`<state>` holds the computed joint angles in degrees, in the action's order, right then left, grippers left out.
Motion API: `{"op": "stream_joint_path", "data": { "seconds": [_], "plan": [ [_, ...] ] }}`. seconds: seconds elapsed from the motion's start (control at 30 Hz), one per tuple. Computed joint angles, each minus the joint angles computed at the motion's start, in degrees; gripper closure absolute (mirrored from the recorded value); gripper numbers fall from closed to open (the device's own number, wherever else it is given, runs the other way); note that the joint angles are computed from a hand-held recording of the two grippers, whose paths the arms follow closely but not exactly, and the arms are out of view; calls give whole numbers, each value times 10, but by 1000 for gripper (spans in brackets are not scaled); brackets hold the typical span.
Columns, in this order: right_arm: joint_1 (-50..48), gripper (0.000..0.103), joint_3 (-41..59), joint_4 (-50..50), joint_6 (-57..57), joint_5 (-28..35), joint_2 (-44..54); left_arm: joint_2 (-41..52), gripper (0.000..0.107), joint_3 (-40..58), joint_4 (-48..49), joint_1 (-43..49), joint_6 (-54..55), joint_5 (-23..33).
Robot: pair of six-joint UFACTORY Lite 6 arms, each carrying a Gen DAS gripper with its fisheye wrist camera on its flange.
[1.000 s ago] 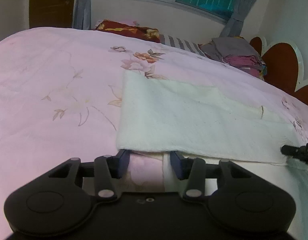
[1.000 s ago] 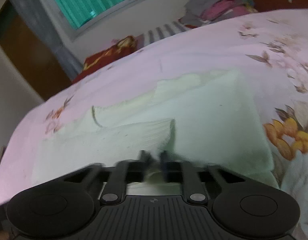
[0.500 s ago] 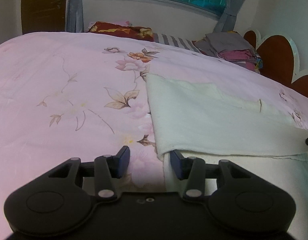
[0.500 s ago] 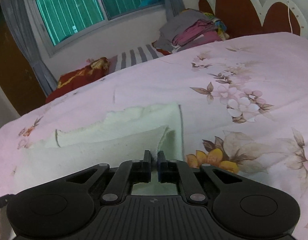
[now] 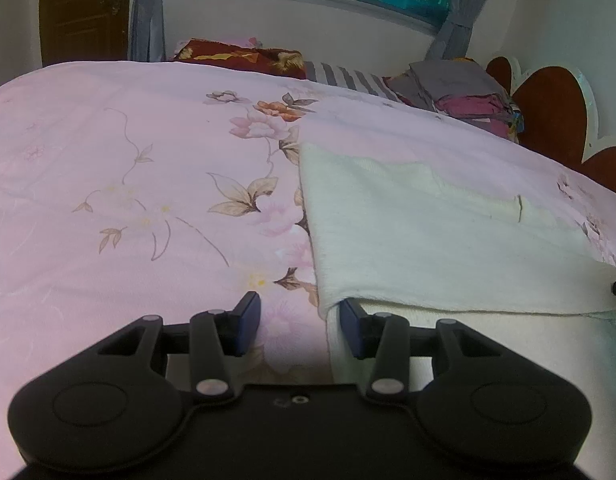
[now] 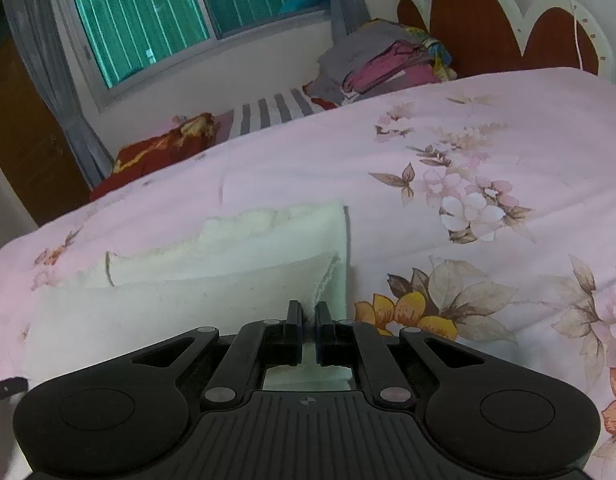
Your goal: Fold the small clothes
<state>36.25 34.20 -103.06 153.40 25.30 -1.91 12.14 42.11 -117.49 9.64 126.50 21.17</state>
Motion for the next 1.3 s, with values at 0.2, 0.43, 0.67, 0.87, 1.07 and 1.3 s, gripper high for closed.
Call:
{"op": "stream_joint_path", "data": {
  "seconds": [0.2, 0.43, 0.67, 0.87, 1.07, 1.3],
  "plan": [
    [11, 98, -2, 19, -23, 6, -1, 5, 64, 10, 26, -2, -17, -8],
    [-4, 97, -4, -15, 30, -3, 25, 7, 62, 31, 158, 13, -125, -3],
    [47, 55, -27, 79, -54, 80, -54, -73, 62, -20, 85, -2, -53, 74],
    [47, 69, 72, -34, -10, -6, 69, 24, 62, 36, -29, -93, 39, 31],
    [29, 69, 37, 35, -53, 43, 76, 45, 64, 27, -68, -46, 74, 57],
    [-23, 69, 22, -82, 12, 28, 45, 103, 50, 158, -2, -97, -19, 14]
  ]
}}
